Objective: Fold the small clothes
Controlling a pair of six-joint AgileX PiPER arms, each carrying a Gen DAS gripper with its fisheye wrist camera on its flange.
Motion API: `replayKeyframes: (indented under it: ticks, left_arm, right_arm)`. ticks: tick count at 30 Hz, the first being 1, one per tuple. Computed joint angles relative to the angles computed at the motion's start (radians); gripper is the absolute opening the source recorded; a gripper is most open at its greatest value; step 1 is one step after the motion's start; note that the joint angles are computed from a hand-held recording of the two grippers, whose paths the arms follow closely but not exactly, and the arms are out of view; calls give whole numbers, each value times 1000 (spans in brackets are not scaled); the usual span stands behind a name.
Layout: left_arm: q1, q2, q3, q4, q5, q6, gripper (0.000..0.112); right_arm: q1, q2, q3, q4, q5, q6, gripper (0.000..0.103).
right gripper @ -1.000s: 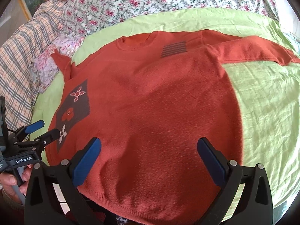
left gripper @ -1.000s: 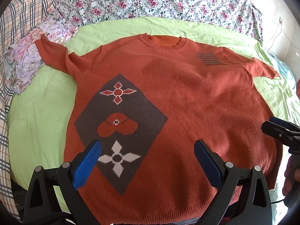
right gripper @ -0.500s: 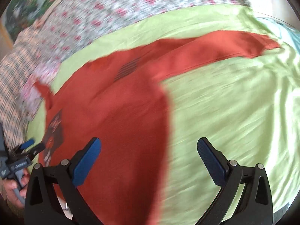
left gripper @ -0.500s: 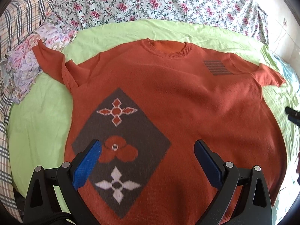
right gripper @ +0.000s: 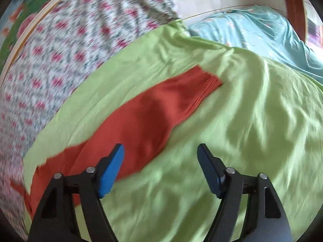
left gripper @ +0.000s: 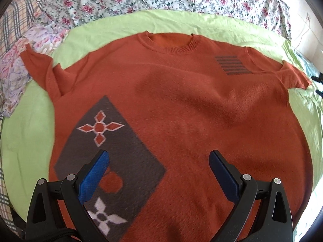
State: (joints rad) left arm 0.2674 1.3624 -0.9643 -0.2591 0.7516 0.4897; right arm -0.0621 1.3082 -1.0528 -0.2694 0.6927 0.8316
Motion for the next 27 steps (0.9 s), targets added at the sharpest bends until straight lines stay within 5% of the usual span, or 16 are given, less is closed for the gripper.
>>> replayKeyframes:
  ticks: [5, 8, 10, 18, 27]
  left_arm:
    - [-32, 47, -16, 19, -15, -39, 99]
    - [-42, 69, -23, 26, -19, -51, 99]
    - [-43, 80, -27, 18, -20, -49, 99]
    - [0, 82, -28, -59, -10, 27, 99]
    - [189, 88, -88, -258, 104, 228, 99]
  right_arm:
    - [-187, 178, -130, 108, -43, -123, 58]
    - [-200, 220, -154, 70, -64, -107, 43]
    - [-198, 234, -173, 97, -63, -134, 8]
    - [100, 174, -245, 32, -55, -94, 8]
    - [525, 496, -614, 442, -65, -271, 8]
